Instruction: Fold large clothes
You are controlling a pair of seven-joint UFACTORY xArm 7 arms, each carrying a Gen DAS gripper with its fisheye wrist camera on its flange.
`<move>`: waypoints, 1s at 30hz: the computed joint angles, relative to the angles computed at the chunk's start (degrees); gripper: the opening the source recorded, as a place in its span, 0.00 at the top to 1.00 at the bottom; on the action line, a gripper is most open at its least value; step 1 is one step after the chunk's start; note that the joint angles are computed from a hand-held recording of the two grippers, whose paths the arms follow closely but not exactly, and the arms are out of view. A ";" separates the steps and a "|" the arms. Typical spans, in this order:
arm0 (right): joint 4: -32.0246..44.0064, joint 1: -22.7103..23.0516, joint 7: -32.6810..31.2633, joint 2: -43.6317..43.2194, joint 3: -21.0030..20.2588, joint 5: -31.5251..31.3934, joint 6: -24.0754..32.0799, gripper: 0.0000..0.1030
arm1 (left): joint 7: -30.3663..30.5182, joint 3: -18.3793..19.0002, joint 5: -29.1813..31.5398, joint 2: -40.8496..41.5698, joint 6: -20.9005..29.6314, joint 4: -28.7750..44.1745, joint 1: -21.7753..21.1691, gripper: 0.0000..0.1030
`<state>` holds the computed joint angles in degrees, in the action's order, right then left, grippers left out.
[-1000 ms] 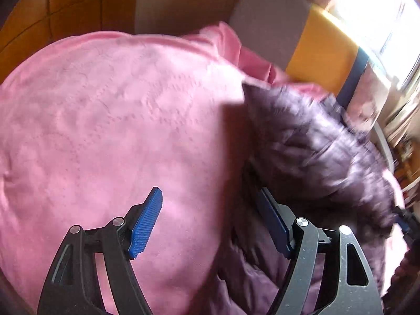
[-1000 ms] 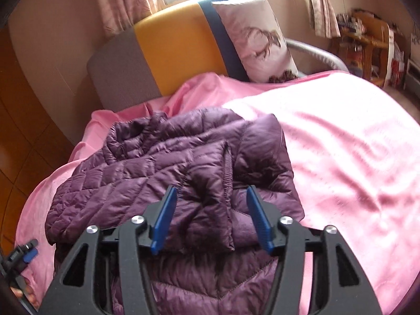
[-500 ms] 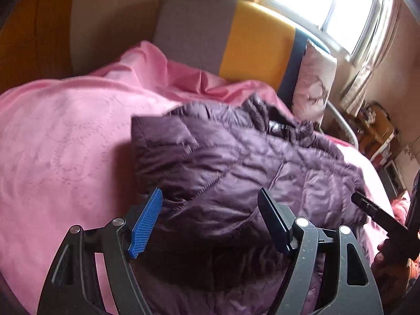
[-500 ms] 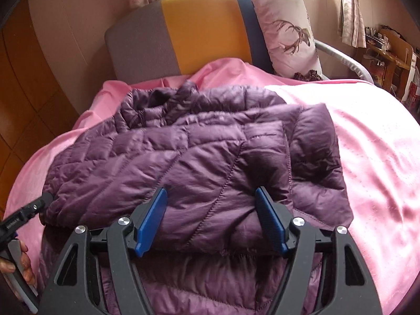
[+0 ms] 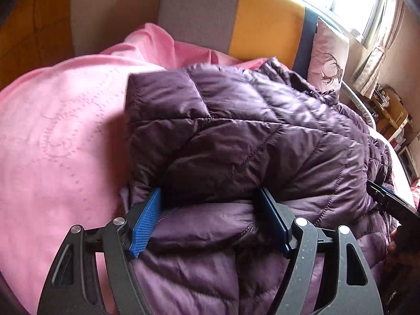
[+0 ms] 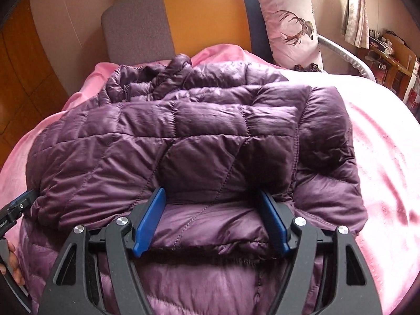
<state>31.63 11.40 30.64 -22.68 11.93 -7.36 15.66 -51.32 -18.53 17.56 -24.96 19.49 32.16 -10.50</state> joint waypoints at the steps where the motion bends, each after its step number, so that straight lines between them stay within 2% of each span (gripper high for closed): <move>1: -0.23 0.09 -0.05 -0.85 -0.01 -0.05 -0.04 0.26 | -0.67 -0.56 0.33 -1.78 1.13 -0.20 0.17 0.29; 4: 0.10 -0.66 1.19 -2.15 1.26 -0.89 -1.57 0.25 | -2.65 -2.59 2.42 -6.31 1.43 -1.30 1.74 0.29; 7: 2.90 -1.92 2.48 0.09 2.76 -2.11 -2.39 0.24 | -3.37 -4.21 4.54 -7.14 -0.35 -0.51 3.98 0.29; 13: 10.26 -4.99 6.90 9.61 5.27 -10.25 -0.73 0.23 | -2.10 -3.64 5.35 3.16 -1.97 5.89 4.96 0.29; 17: 11.85 -2.64 6.99 14.56 2.67 -12.90 -0.86 0.21 | -2.84 -1.47 6.79 8.59 -3.87 6.51 4.15 0.28; 20: 11.90 -1.86 10.09 15.57 1.66 -16.55 -1.49 0.21 | -4.11 -0.25 7.85 9.68 -6.96 5.10 3.93 0.28; 23: 11.85 -0.04 8.52 15.34 -0.10 -14.73 -1.24 0.20 | -8.43 -2.62 12.77 9.89 -6.28 5.49 6.05 0.28; 25: 11.45 1.24 6.06 13.74 -1.07 -11.83 0.02 0.18 | -8.37 -1.59 12.86 10.05 -5.66 5.81 4.90 0.28; 26: 10.82 1.79 5.24 12.49 -1.34 -10.21 0.46 0.11 | -7.67 -0.82 12.14 9.73 -4.80 5.99 3.94 0.28; 28: 8.45 2.39 4.66 9.06 -1.46 -7.52 0.43 0.05 | -7.95 -0.76 11.32 7.59 -1.25 6.06 2.63 0.22; 30: 5.42 3.34 3.02 4.85 -1.68 -4.83 0.66 0.04 | -9.71 -1.77 11.43 3.65 2.30 4.87 1.89 0.18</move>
